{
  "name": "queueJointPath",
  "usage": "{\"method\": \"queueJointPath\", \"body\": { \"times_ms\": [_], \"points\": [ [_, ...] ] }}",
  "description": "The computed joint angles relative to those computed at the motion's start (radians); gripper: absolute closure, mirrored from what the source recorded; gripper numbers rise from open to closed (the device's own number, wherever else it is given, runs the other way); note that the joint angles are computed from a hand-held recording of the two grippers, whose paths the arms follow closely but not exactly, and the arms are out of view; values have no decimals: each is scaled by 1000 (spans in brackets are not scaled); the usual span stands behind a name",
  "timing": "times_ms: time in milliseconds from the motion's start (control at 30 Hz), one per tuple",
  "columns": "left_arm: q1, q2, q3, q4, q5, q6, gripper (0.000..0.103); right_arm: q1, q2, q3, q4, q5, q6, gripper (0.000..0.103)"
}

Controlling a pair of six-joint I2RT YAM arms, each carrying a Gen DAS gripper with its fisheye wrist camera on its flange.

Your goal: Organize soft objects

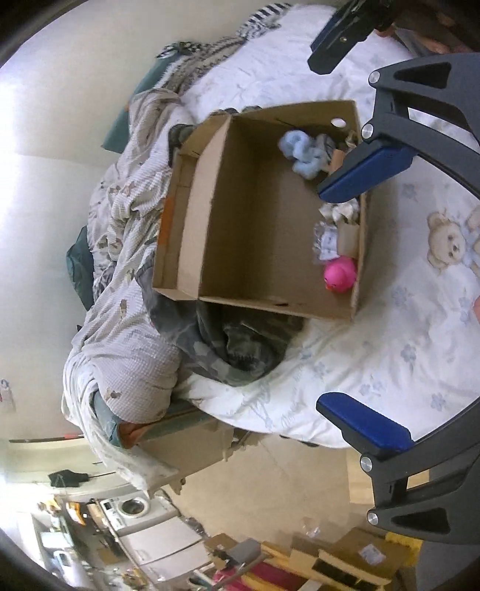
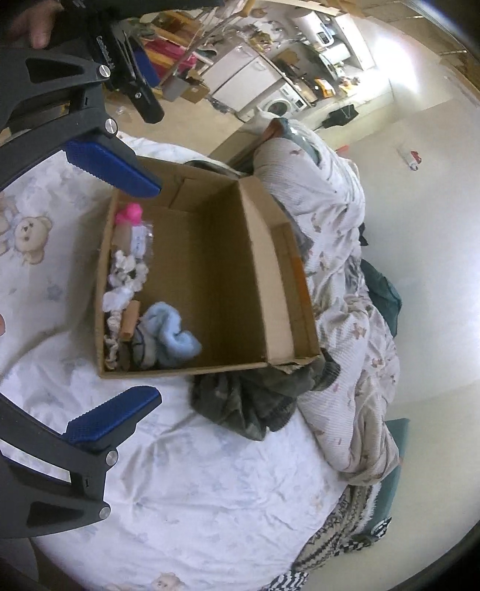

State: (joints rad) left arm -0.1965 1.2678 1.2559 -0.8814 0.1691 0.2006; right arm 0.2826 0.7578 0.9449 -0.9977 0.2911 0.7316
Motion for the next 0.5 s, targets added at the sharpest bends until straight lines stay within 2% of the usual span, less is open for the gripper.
{"method": "queueJointPath", "body": {
  "times_ms": [100, 200, 500],
  "points": [
    [-4, -13, -36, 11, -23, 4, 1, 54, 0, -30, 0, 30, 31, 0],
    [15, 17, -28, -10, 37, -11, 1, 89, 15, -44, -3, 59, 48, 0],
    [-23, -8, -57, 12, 18, -1, 1, 76, 27, -57, -7, 58, 52, 0]
  ]
}}
